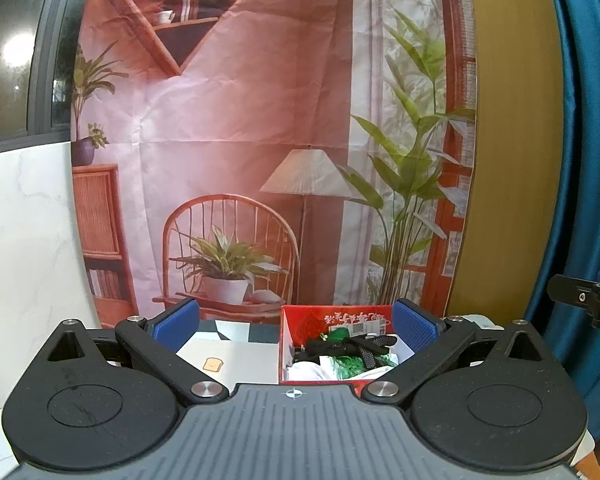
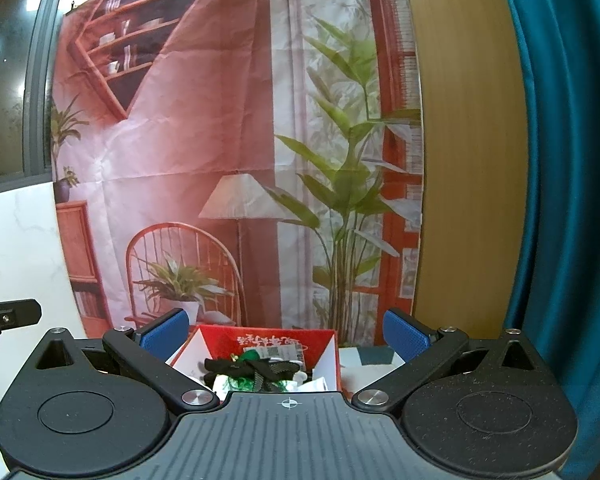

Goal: Organize soft objects

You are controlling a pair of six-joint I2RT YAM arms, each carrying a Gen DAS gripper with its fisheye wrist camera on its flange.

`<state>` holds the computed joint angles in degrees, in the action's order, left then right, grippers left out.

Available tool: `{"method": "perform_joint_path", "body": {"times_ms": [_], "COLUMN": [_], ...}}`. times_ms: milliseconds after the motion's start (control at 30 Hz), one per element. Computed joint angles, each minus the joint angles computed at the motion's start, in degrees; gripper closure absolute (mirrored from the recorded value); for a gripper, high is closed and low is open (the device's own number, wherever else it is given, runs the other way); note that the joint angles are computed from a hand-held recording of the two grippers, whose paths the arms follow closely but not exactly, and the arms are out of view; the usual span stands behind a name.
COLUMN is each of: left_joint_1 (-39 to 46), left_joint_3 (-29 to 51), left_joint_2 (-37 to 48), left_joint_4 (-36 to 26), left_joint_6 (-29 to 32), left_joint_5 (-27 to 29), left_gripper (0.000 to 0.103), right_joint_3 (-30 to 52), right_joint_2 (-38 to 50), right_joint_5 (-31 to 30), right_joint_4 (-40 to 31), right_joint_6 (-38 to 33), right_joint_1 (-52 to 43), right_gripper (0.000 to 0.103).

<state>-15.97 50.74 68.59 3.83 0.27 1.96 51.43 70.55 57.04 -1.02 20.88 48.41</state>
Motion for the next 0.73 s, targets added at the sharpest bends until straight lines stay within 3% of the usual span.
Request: {"method": "perform_joint_path", "body": {"times_ms": [733], "left_joint_1": [0.35], "left_joint_3": [-0.2], "left_joint_2": [0.2], "left_joint_4": [-0.12], "left_joint_6": [-0.74], "left_joint_5": [1.04], "left_gripper": [0.0], "right_joint_3": [-1.08], "right_joint_2": [-1.39], "right_joint_5": [-0.74], "right_joint_4": [-0.42], "right_joint_6": [-0.29], "right_joint_1": [-1.08], "right_gripper": [0.0]}}
